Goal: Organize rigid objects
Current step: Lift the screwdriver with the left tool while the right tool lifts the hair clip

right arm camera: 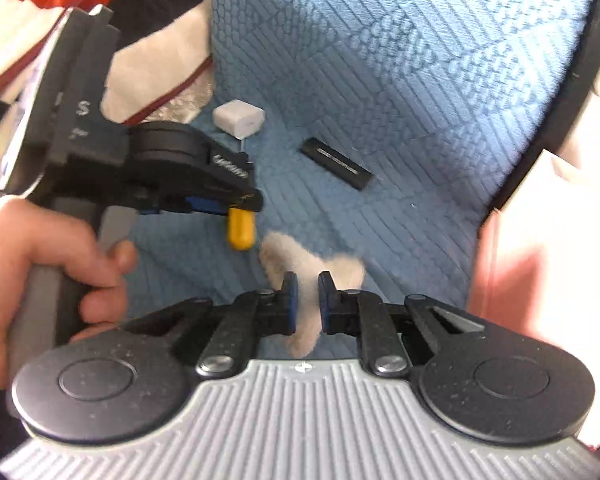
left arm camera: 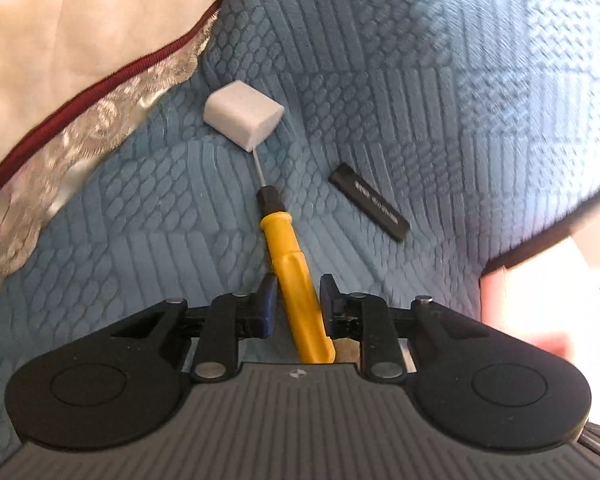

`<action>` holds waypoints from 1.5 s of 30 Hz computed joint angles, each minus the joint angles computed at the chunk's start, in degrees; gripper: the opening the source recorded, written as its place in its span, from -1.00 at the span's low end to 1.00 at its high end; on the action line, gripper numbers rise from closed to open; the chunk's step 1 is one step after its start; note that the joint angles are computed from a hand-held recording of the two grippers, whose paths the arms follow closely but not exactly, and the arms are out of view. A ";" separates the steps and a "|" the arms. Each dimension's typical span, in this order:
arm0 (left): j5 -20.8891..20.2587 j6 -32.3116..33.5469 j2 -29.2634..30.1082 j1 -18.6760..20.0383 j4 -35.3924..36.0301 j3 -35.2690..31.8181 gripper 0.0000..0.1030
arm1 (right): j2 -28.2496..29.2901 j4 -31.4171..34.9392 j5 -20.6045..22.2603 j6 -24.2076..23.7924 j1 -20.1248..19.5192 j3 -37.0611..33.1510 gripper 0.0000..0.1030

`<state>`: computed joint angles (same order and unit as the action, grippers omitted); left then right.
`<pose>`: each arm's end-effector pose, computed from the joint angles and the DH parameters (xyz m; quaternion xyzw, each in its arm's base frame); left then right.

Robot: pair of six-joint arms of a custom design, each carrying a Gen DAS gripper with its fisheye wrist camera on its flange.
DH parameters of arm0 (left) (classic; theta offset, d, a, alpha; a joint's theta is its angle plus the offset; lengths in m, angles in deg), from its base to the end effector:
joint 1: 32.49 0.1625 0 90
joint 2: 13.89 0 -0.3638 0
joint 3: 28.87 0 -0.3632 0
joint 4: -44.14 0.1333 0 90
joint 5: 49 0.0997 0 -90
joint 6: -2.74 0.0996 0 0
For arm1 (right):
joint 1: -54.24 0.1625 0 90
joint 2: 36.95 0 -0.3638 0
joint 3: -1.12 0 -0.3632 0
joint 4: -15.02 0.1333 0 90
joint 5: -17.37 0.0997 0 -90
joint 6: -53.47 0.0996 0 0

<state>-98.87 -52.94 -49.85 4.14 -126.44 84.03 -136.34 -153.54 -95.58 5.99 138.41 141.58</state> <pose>-0.2681 -0.4454 -0.0473 -0.0298 0.9384 -0.2966 0.1747 0.0585 -0.3572 0.2707 0.2702 -0.8901 0.1969 0.3097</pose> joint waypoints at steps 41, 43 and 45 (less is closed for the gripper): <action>-2.43 -18.82 -9.18 -16.07 4.79 19.10 -0.61 | -11.99 -0.15 8.09 4.89 -7.16 9.32 -0.25; -2.37 -18.93 -9.05 -16.08 4.93 18.98 -0.61 | -9.14 -3.41 6.92 5.00 -6.77 9.18 -0.25; -2.30 -18.98 -8.90 -16.16 5.23 18.79 -0.61 | -6.73 -5.85 6.53 5.27 -6.81 8.88 -0.27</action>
<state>-101.17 -71.92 -58.75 -12.02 -121.21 102.83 -143.07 -159.39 -89.05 11.26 131.60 150.46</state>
